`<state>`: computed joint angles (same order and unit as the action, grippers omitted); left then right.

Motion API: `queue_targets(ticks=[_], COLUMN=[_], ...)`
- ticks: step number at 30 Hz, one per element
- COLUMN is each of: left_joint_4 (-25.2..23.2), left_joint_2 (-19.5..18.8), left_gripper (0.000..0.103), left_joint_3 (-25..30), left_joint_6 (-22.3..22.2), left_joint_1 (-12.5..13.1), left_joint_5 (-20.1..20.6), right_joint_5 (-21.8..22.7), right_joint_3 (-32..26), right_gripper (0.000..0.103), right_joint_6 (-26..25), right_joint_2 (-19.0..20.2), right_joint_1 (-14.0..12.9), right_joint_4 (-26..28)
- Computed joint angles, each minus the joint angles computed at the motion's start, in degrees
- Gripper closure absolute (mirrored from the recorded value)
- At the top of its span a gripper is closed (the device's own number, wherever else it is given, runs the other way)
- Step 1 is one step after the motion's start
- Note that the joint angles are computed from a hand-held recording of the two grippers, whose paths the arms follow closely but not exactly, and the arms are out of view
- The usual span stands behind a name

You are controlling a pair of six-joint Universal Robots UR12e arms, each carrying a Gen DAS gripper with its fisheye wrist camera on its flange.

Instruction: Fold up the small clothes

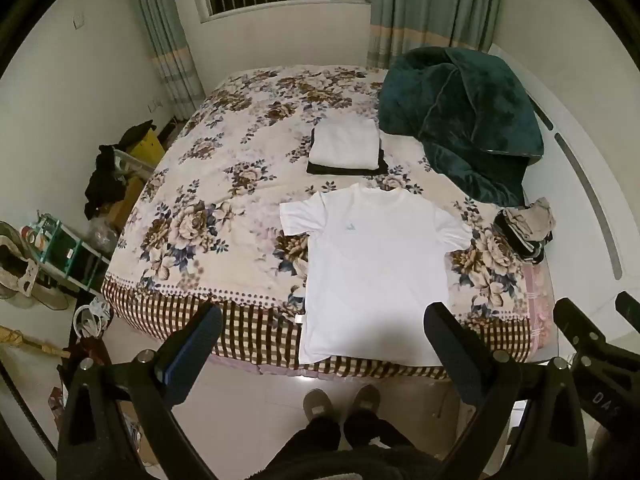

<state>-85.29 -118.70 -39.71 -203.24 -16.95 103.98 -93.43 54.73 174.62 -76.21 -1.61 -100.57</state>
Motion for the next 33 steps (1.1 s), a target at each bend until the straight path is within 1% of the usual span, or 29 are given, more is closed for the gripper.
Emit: queue_targets(ticks=[2, 5, 6, 8, 11, 13, 15, 17, 27, 28, 30, 33], left_joint_4=[0.32, -0.04, -0.06, 0.48, 0.18, -0.58, -0.87, -1.02, -0.2, -0.25, 0.09, 0.45], left_joint_2=[0.01, -0.15, -0.22, 0.04, -0.39, -1.0, -1.16, -1.38, -0.49, -0.51, -0.14, 0.01], left_gripper=[0.0, 0.0, 0.0, 0.0, 0.0, 0.0, 0.0, 0.0, 0.0, 0.0, 0.0, 0.0], left_joint_3=[-0.15, 0.11, 0.17, -0.28, 0.6, 2.15, 2.52, 2.76, 1.78, 1.81, 1.24, 0.88], left_joint_6=[0.3, 0.14, 0.01, 0.12, 0.41, 0.6, 0.28, 0.43, 0.88, 0.94, 0.94, 1.15], left_joint_1=[-0.13, -0.14, -0.15, -0.08, 0.06, 0.09, -0.27, -0.4, -0.11, -0.1, -0.08, -0.03], left_joint_5=[0.74, 0.65, 0.61, 0.28, 0.13, -0.09, 0.05, 0.23, 0.01, -0.04, -0.06, -0.14], right_joint_5=[-0.15, -0.59, 0.39, 0.3, 0.02, 0.19, 0.12, 0.3, -0.19, -0.07, -0.06, -0.25], right_joint_3=[0.04, 0.02, 0.72, 0.81, 1.13, -0.39, -0.09, -1.04, -2.22, -3.33, -3.71, -2.77], right_gripper=[0.0, 0.0, 0.0, 0.0, 0.0, 0.0, 0.0, 0.0, 0.0, 0.0, 0.0, 0.0], right_joint_6=[-0.05, -0.2, 0.11, 0.11, 0.21, 0.04, -0.16, -0.45, -0.6, -1.02, -0.96, -0.95], right_joint_2=[-0.1, -0.16, -0.64, -0.76, -1.05, -0.4, -0.59, -0.16, 0.19, 0.42, 0.59, 0.1], right_joint_1=[0.03, 0.19, -0.12, -0.1, -0.03, -0.19, -0.15, -0.38, -0.01, -0.14, -0.11, 0.03], right_joint_4=[0.19, 0.58, -0.33, -0.28, -0.5, 0.64, 0.51, 1.06, 1.5, 2.28, 2.5, 1.78])
